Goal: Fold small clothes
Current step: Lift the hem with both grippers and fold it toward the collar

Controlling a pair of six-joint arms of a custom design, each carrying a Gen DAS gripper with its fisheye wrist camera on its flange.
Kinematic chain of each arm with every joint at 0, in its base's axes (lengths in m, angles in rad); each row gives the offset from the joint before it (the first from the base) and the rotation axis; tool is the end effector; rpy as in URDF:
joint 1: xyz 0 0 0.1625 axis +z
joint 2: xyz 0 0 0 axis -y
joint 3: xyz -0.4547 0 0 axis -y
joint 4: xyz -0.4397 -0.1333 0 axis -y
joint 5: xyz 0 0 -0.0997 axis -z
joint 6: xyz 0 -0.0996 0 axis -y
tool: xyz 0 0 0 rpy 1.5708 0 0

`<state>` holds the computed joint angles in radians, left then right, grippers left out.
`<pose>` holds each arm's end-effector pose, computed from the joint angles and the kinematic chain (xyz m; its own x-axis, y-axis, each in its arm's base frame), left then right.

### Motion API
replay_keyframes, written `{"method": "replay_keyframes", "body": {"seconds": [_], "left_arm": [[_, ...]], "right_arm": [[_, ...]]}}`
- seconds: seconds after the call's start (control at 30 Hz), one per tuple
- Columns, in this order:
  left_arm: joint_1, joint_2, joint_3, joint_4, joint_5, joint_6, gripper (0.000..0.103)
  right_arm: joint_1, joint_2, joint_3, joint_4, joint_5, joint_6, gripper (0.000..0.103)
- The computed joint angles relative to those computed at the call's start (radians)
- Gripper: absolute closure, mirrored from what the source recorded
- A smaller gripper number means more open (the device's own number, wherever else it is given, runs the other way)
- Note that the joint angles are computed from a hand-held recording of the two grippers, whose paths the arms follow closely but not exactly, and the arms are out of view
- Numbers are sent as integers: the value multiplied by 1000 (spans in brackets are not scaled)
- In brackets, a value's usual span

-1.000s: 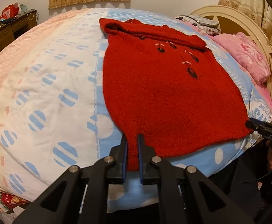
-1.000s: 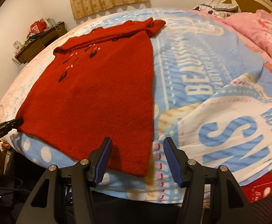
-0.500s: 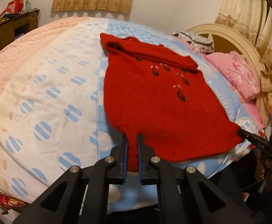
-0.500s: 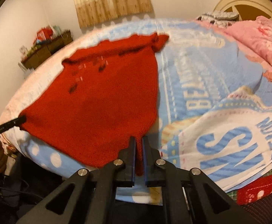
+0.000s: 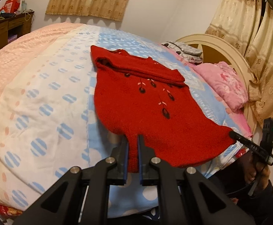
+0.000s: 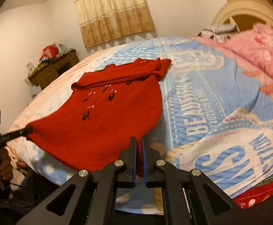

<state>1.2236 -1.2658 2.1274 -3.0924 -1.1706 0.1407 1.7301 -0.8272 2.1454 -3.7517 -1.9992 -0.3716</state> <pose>-0.0280 -0.5832 0.2512 -0.9003 0.1921 -0.3907 0.3990 0.7231 -0.5639 0.1782 -0.5298 0.0882 -0.8460 -0.0773 0.5276 -0.4404 0.6591 -0.6097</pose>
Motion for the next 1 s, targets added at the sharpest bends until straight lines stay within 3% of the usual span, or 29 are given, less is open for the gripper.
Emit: {"method": "replay_keyframes", "body": {"seconds": [0.2, 0.6, 1.0], "left_arm": [[26, 2, -53, 47, -78, -46, 95], [2, 51, -167, -36, -51, 25, 95], [7, 156, -362, -53, -83, 37, 95]], "right_arm": [[44, -12, -32, -15, 13, -27, 99], [93, 21, -192, -1, 32, -82, 99], [109, 66, -402, 98, 47, -73, 99]]}}
